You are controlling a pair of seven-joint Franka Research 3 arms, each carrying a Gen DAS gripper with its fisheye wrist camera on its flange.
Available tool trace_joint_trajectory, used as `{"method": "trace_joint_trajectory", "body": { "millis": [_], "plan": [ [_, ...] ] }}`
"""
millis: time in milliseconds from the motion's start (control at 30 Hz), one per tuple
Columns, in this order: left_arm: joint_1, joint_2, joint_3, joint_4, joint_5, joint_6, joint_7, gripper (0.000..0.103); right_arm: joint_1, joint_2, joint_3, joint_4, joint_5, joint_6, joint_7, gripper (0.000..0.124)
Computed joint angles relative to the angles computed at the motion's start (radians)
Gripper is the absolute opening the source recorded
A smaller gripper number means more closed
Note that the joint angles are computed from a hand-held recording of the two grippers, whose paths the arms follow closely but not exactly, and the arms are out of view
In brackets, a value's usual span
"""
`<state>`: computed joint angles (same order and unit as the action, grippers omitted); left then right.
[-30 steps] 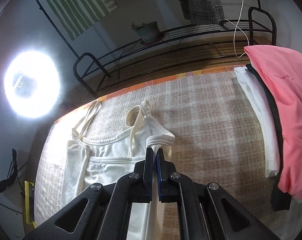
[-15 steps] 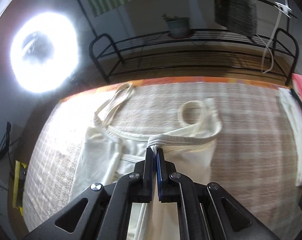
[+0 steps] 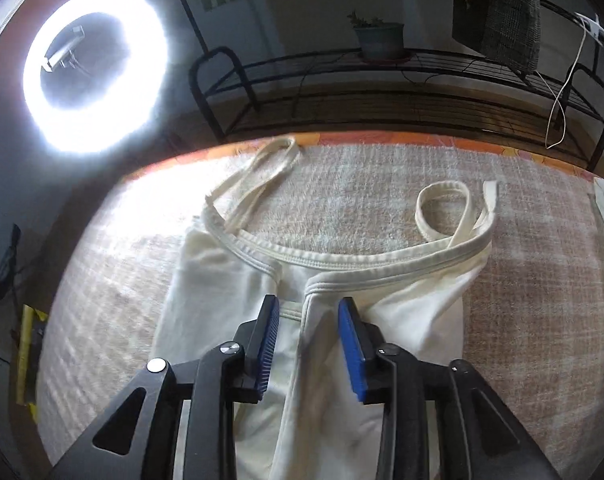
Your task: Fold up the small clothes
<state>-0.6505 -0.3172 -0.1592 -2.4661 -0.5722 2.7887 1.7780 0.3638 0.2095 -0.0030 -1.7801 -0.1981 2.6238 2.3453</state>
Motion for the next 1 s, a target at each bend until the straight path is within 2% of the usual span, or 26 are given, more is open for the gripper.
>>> {"method": "trace_joint_trajectory", "body": {
  "millis": [133, 167, 233, 300, 400, 500, 600, 667, 733, 867, 1000],
  "plan": [
    [-0.008, -0.036, 0.019, -0.024, -0.010, -0.016, 0.032, 0.005, -0.021, -0.111, 0.011, -0.119, 0.053, 0.120, 0.018, 0.033],
    [-0.004, -0.042, 0.020, -0.029, -0.003, -0.021, 0.034, 0.008, -0.029, -0.149, 0.018, -0.156, 0.073, 0.144, 0.020, 0.033],
    [0.000, -0.058, 0.025, -0.035, 0.007, -0.039, 0.041, 0.011, -0.043, -0.221, 0.036, -0.215, 0.086, 0.163, 0.029, 0.033],
    [0.006, -0.096, 0.030, -0.059, 0.021, -0.051, 0.046, 0.012, -0.057, -0.304, 0.063, -0.272, 0.097, 0.159, 0.024, 0.034],
    [0.004, -0.169, 0.055, -0.109, 0.032, -0.059, 0.060, 0.026, -0.082, -0.418, 0.120, -0.330, 0.077, 0.098, 0.021, 0.034],
    [0.006, -0.223, 0.093, -0.133, 0.036, -0.081, 0.057, 0.028, -0.088, -0.534, 0.174, -0.397, 0.086, 0.044, 0.010, 0.035],
    [0.050, -0.239, 0.102, -0.121, 0.072, -0.114, 0.006, 0.030, -0.082, -0.660, 0.232, -0.495, 0.116, -0.002, 0.031, 0.038],
    [0.066, -0.234, 0.123, -0.106, 0.080, -0.142, -0.005, 0.031, -0.074, -0.724, 0.274, -0.546, 0.142, -0.062, 0.065, 0.040],
    [0.083, -0.219, 0.135, -0.081, 0.089, -0.190, -0.007, 0.039, -0.043, -0.773, 0.300, -0.605, 0.186, -0.094, 0.088, 0.040],
    [0.106, -0.151, 0.151, -0.024, 0.032, -0.280, 0.003, 0.043, 0.011, -0.811, 0.338, -0.715, 0.271, -0.076, 0.165, 0.040],
    [0.139, -0.102, 0.154, -0.004, -0.083, -0.340, 0.012, 0.043, 0.080, -0.805, 0.321, -0.814, 0.393, 0.012, 0.217, 0.040]
  ]
}}
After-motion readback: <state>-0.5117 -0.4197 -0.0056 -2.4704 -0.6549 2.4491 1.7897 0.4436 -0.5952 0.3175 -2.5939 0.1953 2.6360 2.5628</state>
